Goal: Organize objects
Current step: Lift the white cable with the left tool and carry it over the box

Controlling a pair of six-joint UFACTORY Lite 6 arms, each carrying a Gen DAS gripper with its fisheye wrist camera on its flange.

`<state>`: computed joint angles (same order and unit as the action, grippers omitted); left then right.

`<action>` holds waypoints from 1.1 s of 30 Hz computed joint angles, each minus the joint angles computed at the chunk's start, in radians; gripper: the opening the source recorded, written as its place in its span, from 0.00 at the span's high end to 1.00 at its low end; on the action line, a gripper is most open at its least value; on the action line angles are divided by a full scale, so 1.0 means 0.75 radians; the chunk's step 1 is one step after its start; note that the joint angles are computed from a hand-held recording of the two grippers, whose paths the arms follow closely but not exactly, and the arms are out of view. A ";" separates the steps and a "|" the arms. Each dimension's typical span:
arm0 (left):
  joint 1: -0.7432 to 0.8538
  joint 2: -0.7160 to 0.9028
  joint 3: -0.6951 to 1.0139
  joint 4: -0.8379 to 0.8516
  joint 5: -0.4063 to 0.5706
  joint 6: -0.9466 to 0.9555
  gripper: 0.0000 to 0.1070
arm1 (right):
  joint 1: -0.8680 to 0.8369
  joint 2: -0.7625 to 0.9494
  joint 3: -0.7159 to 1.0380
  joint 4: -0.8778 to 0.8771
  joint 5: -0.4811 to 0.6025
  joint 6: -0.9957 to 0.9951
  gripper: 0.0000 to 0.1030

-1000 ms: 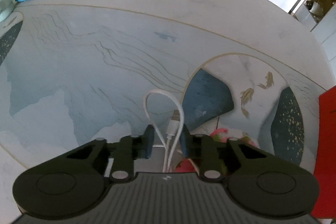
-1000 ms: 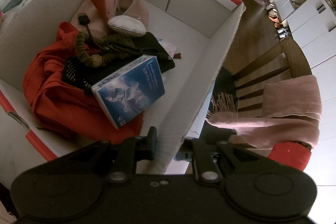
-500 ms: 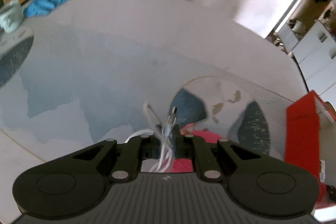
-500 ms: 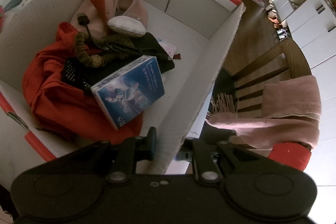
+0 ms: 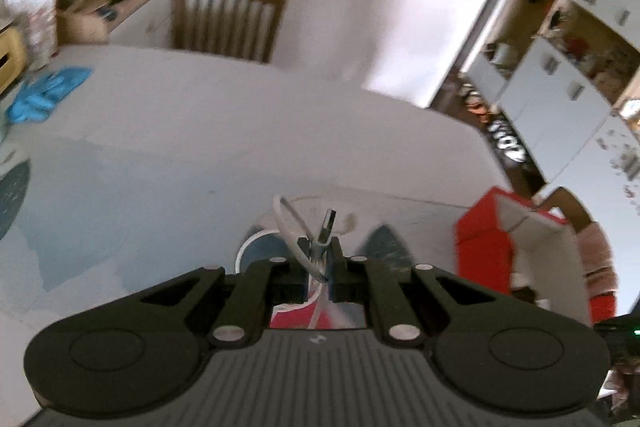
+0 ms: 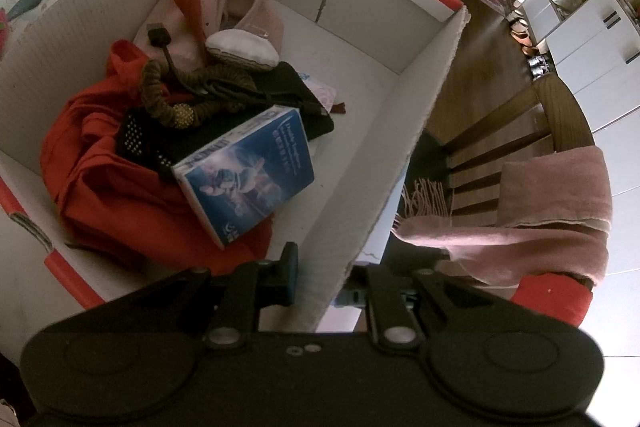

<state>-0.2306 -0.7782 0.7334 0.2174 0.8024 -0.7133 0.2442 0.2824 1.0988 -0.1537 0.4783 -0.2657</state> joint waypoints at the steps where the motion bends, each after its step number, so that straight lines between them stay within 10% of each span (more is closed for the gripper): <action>1: -0.050 0.034 0.034 0.025 -0.005 -0.036 0.94 | -0.001 -0.001 0.000 0.004 -0.001 -0.006 0.87; 18: -0.567 0.860 0.691 0.029 -0.295 -0.070 0.94 | -0.029 0.001 0.002 0.078 -0.008 -0.076 0.88; 33: -0.719 1.784 1.663 -0.068 -0.197 0.298 0.94 | -0.038 -0.006 -0.014 0.112 -0.028 -0.116 0.89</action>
<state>-0.7698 0.5598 1.9804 0.1665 0.6547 -0.4895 0.2157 0.2777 1.0880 -0.0697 0.4573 -0.3525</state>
